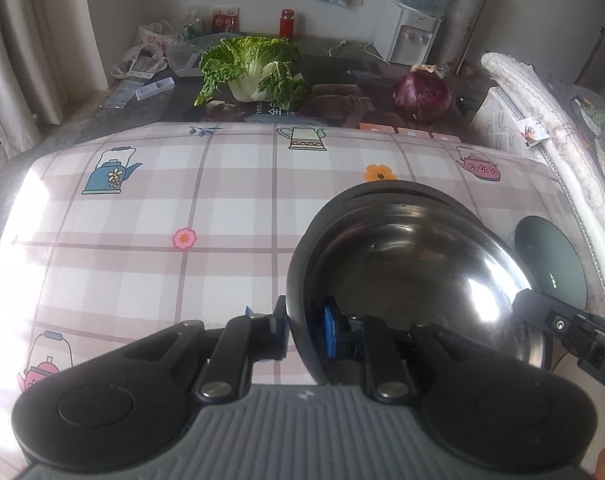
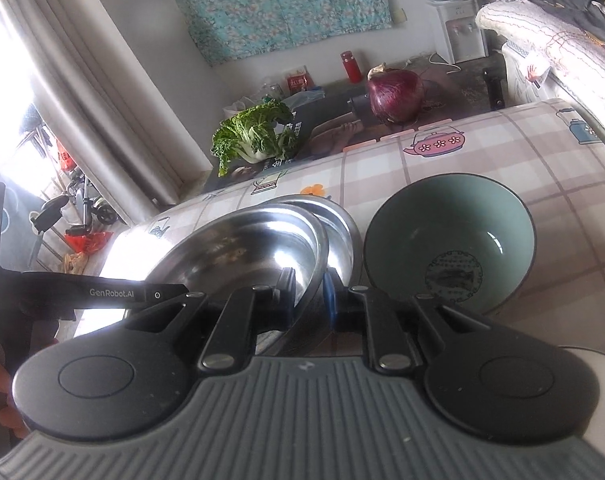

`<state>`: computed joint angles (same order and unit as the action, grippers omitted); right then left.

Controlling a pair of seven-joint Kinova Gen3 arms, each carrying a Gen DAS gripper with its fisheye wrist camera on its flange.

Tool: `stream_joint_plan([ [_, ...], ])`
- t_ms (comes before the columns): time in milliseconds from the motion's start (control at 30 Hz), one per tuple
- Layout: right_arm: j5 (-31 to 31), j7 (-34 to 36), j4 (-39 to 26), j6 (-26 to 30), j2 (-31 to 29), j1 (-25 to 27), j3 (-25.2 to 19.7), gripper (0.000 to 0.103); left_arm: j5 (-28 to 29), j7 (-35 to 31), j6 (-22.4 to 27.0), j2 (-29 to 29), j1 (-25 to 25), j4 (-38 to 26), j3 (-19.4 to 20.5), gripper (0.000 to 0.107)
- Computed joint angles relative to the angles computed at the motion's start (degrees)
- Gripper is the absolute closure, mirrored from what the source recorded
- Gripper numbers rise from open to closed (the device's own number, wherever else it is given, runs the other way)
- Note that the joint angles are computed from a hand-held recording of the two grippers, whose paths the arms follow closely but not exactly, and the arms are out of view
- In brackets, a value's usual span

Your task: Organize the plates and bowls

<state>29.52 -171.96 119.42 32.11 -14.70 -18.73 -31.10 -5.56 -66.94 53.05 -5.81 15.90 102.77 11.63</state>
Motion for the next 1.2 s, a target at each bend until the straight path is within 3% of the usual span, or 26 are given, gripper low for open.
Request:
stream_joint_plan([
  [200, 0.3, -0.8, -0.4, 0.8, 0.7, -0.2, 0.0, 0.083, -3.1, 2.3, -0.5, -0.5, 0.5, 0.1, 1.1, 0.085],
  [533, -0.5, -0.6, -0.4, 1.5, -0.1, -1.1, 1.1, 0.061, -4.4, 3.6, -0.3, -3.3, 0.1, 1.2, 2.0, 0.070],
  [667, -0.8, -0.6, -0.5, 2.2, -1.1, -0.6, 0.4, 0.060, -5.2, 4.1, -1.0, -5.7, 0.0, 2.0, 3.0, 0.060],
  [833, -0.7, 0.8, -0.8, 2.3, -1.6, -0.4, -1.7, 0.060, -5.5, 3.6, -1.6, -7.1, -0.3, 3.1, 4.7, 0.060],
  [967, 4.3, -1.3, -2.8, 7.2, 1.9, -0.5, -6.4, 0.066, -8.4, 6.0, -1.4, -5.3, -0.6, 3.7, 6.5, 0.061],
  [1100, 7.3, -4.4, -2.9, 8.5, 4.5, -2.2, -5.8, 0.071, -10.2, 7.4, -1.0, -3.4, 0.5, 4.1, 6.3, 0.063],
  [1200, 6.9, -4.8, -2.4, 7.0, 4.6, -4.2, -2.9, 0.071, -10.1, 6.9, -1.6, -3.6, 1.3, 4.4, 5.3, 0.063],
])
